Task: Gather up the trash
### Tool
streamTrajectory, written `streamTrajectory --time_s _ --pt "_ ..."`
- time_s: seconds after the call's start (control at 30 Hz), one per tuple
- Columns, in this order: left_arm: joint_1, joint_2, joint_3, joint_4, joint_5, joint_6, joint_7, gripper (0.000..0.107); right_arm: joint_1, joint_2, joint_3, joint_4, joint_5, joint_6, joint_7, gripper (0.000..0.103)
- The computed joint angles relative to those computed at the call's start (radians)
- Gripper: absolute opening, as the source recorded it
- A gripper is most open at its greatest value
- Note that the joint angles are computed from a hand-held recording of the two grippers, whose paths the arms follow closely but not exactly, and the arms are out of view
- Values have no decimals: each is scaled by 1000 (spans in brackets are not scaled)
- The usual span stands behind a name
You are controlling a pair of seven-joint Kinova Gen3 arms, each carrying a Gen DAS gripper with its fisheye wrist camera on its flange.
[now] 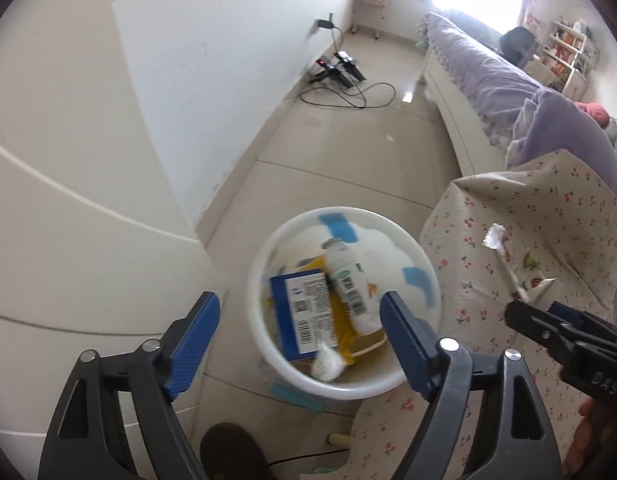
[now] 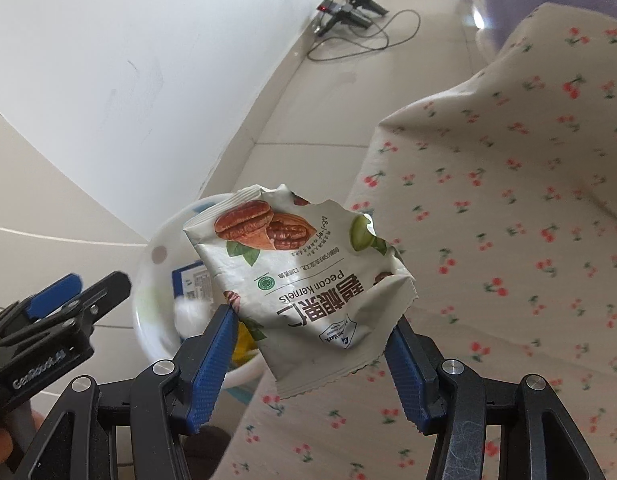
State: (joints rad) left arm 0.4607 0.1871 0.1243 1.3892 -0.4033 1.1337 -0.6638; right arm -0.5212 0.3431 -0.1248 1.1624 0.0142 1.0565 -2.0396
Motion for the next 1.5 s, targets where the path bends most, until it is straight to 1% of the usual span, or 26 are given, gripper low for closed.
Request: streamTrajectory --time_s 0.17,0.23,0.27,0.33,0.37,0.4,0.47,0.5,0.53,0.57,0.6,0.67,0.7,0.77,0.8,0.93,0.97,1.0,1.03,1.07,1.1,1.2,1.27,1.3,1.37,1.5 --pt "-7 -44 3 29 -10 16 19 91 -4 38 -11 -18 -33 -23 6 63" --pt "-10 -52 9 28 -18 30 24 93 -13 46 -11 -16 -36 -43 1 65" --pt "-13 -55 13 28 -15 35 23 96 -16 48 -11 -12 -37 -53 0 65" --pt "-18 -59 18 23 -9 51 21 101 -8 44 -20 12 -57 -98 8 72" --pt "-19 -62 21 21 -5 57 21 102 -1 36 -19 36 -90 -138 18 83" --pt "-19 -67 23 22 -4 59 23 102 19 30 -37 54 -109 -168 19 94" --pt "-18 -77 32 14 0 72 20 102 77 17 -110 78 -108 -213 -4 100" --pt "-16 -79 37 8 2 80 17 102 103 14 -152 79 -83 -215 -26 103" --pt "-14 -83 42 0 4 89 11 102 125 7 -192 77 -42 -208 -57 103" --pt "-6 -88 50 -9 -2 102 9 102 134 -1 -217 76 -2 -201 -82 103" --pt "3 -89 57 -18 -12 115 9 103 128 -15 -223 77 39 -194 -106 103" --pt "38 -87 78 -49 -52 161 17 103 93 -51 -211 70 120 -153 -140 103" --pt "60 -85 88 -66 -78 186 24 103 64 -73 -191 64 161 -120 -152 103" --pt "92 -83 100 -94 -108 217 35 103 35 -101 -186 53 242 -55 -182 103" --pt "106 -85 104 -102 -119 226 45 103 8 -125 -167 65 283 -43 -203 103" --pt "176 -79 127 -160 -186 291 102 103 -177 -234 -25 133 445 27 -262 103" --pt "203 -73 134 -179 -220 317 122 103 -207 -251 -12 146 485 50 -288 103" --pt "230 -66 141 -198 -251 341 136 103 -218 -266 -13 152 509 72 -306 103" --pt "247 -63 141 -206 -268 351 142 103 -211 -294 -25 164 516 79 -311 103" --pt "272 -57 145 -221 -295 371 158 103 -190 -311 -54 171 533 80 -321 103" --pt "292 -54 145 -229 -312 383 172 103 -174 -333 -86 181 566 87 -341 103" --pt "348 -33 144 -266 -358 428 207 103 -153 -378 -140 219 647 96 -416 103" --pt "377 -16 138 -286 -377 452 210 103 -128 -416 -165 256 653 87 -461 103" --pt "384 -11 131 -290 -377 452 208 103 -120 -432 -170 269 649 84 -476 103" --pt "396 -8 121 -296 -368 439 209 103 -88 -457 -207 295 676 89 -526 103" --pt "409 0 110 -299 -361 415 218 103 -40 -463 -259 291 715 158 -575 103"
